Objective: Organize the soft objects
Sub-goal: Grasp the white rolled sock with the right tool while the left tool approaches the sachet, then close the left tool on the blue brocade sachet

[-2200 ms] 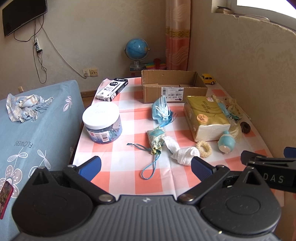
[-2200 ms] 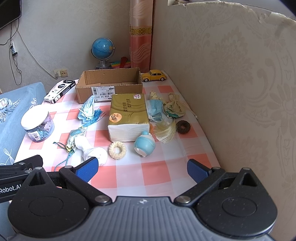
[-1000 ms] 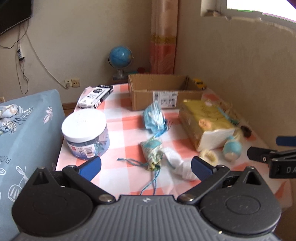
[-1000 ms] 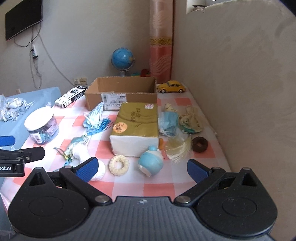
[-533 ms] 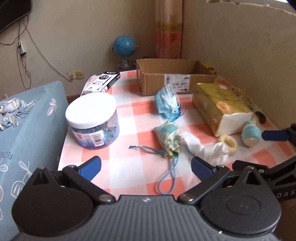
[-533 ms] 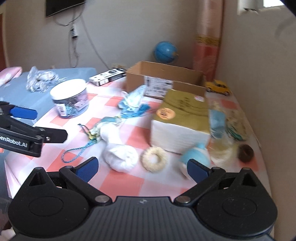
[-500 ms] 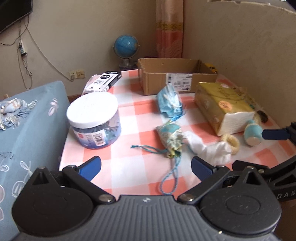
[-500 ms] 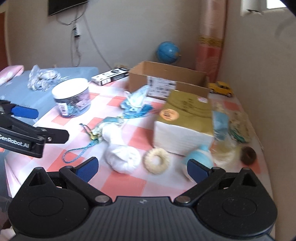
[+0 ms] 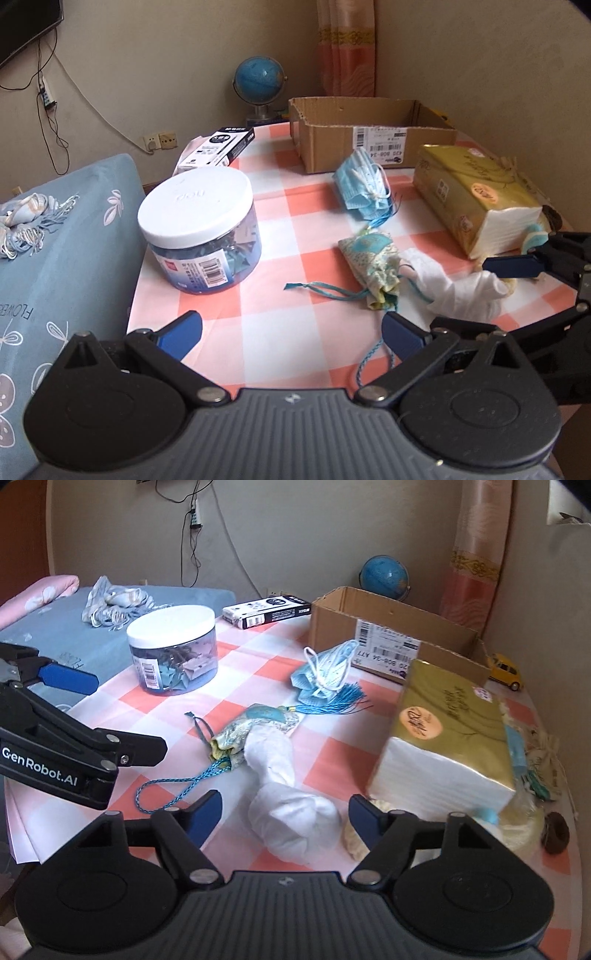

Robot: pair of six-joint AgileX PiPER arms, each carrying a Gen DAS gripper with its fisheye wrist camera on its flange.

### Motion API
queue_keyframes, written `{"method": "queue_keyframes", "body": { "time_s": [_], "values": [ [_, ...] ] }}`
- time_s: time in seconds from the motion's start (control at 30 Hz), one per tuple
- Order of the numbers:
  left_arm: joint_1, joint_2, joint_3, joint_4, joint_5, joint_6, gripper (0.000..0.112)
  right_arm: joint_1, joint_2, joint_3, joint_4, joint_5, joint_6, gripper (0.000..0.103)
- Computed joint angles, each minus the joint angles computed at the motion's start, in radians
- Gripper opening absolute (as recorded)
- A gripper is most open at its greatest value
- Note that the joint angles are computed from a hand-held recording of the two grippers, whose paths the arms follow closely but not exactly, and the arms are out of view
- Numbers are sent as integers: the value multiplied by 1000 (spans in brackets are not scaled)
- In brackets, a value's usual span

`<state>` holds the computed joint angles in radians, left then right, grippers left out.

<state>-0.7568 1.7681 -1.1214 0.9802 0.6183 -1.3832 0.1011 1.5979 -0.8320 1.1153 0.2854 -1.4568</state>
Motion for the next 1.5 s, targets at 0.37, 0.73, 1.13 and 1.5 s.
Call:
{"method": "queue_keyframes", "body": {
  "time_s": [0.37, 0.73, 1.13, 1.5],
  "values": [
    [6, 27, -27, -1, -18, 38, 102, 3, 29, -15, -59, 4, 56, 55],
    [16, 97, -131, -24, -87, 128, 91, -65, -25, 34, -50, 58, 20, 55],
    [74, 269, -356, -290, -120, 332, 61, -93, -36, 60, 35, 81, -100, 55],
    [75, 296, -377, -284, -122, 302, 44, -102, -24, 52, 51, 90, -124, 55]
  ]
}}
